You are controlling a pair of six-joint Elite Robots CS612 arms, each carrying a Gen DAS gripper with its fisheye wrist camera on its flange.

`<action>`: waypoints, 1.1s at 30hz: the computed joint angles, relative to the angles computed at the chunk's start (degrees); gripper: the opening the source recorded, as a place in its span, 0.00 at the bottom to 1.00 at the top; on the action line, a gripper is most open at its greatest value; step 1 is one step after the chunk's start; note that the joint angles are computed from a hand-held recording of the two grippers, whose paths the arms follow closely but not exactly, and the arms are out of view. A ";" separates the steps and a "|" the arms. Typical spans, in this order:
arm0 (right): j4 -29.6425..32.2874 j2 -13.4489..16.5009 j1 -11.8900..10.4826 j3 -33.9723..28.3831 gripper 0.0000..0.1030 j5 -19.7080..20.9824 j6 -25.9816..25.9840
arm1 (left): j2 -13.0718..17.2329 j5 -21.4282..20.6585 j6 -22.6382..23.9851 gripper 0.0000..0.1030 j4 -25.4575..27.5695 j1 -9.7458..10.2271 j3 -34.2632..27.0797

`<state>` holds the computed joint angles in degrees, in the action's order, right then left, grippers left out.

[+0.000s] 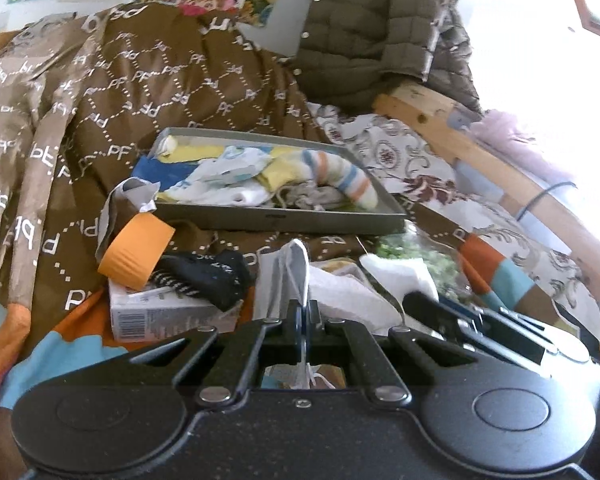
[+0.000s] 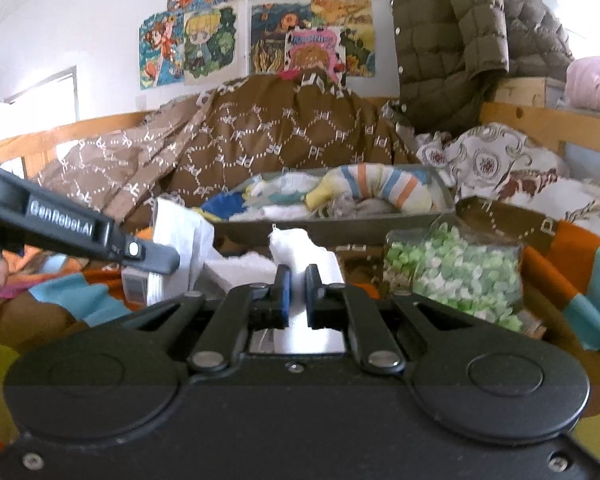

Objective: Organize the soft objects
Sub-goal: 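Lift and carry the face mask and tissue over the frog-picture tray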

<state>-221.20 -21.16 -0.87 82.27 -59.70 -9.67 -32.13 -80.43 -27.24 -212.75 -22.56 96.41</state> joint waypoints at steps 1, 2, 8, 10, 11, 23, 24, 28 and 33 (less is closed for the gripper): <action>-0.50 -0.17 -0.04 0.26 0.02 0.05 0.10 | -0.06 -0.35 0.53 0.00 -0.62 -0.03 0.28; -1.05 -0.31 -0.14 0.53 0.02 0.29 0.25 | -0.13 -0.72 1.13 0.00 -1.31 -0.06 0.57; -3.52 -1.48 -0.92 2.42 0.02 1.67 2.07 | -0.69 -2.49 3.02 0.00 -4.83 -0.01 2.28; -4.46 -1.85 -1.26 2.93 0.02 2.14 2.70 | -0.86 -2.88 2.98 0.00 -5.62 0.13 2.74; -5.05 -2.02 -1.35 3.23 0.02 2.24 2.92 | -0.96 -3.15 2.76 0.00 -6.03 0.24 2.97; -9.14 -3.12 -1.63 4.33 0.02 4.32 4.85 | -2.06 -3.84 2.01 0.00 -10.10 2.17 4.36; -9.49 -3.05 -1.62 4.07 0.02 5.01 4.90 | -2.19 -3.87 2.37 0.00 -10.16 2.34 4.31; -9.17 -3.29 -1.45 3.39 0.02 5.76 3.31 | -2.58 -4.09 4.07 0.00 -10.08 3.42 2.96; -6.71 -3.10 -0.87 0.61 0.02 6.82 0.20 | -2.22 -3.68 6.35 0.00 -9.31 4.81 -0.79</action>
<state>-227.91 -24.25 -1.74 82.88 -52.89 -9.47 -34.34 -84.11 -20.89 -222.07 -17.75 95.62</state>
